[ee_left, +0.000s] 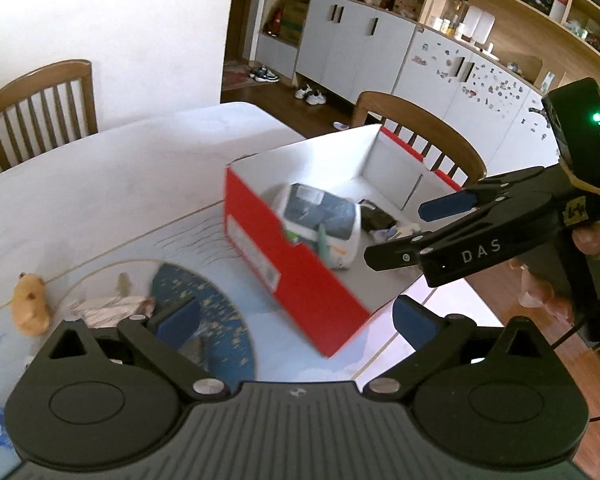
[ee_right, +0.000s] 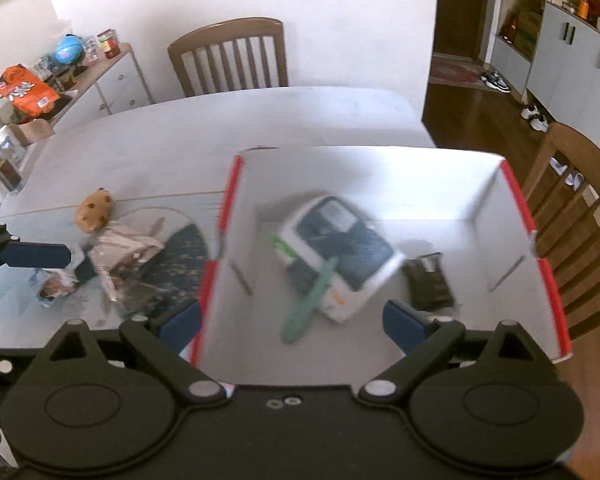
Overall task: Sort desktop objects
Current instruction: 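Move the left tool to the blue snack bar while the right moves to the dark tea bag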
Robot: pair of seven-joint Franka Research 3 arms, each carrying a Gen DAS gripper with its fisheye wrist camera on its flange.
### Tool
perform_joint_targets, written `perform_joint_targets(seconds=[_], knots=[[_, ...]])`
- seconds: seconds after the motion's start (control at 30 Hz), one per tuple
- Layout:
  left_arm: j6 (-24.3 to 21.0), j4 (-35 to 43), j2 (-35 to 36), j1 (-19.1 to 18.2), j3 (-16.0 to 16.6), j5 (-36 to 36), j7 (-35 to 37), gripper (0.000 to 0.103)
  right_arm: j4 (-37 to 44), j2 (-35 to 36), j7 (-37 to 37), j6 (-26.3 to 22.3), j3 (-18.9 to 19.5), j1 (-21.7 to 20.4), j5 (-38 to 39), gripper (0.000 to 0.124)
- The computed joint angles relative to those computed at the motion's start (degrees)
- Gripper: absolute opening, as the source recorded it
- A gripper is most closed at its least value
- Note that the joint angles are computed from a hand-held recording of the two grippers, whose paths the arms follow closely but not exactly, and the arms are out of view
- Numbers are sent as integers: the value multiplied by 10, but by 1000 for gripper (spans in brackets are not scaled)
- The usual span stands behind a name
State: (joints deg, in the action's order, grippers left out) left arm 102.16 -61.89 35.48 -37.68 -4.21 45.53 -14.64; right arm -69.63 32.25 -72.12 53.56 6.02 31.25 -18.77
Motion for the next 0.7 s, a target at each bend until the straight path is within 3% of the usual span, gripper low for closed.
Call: perform_joint_targets(seconds=[0.17,0.7], knots=[[6,-92,-57,-6,-14,7,-52,103,3,-8,-35,-6,-9,-15,-26,98],[-19,-272,-170,2,-85,21,-185,103,-23,-41,-122,20,-30,-63,-80,98]])
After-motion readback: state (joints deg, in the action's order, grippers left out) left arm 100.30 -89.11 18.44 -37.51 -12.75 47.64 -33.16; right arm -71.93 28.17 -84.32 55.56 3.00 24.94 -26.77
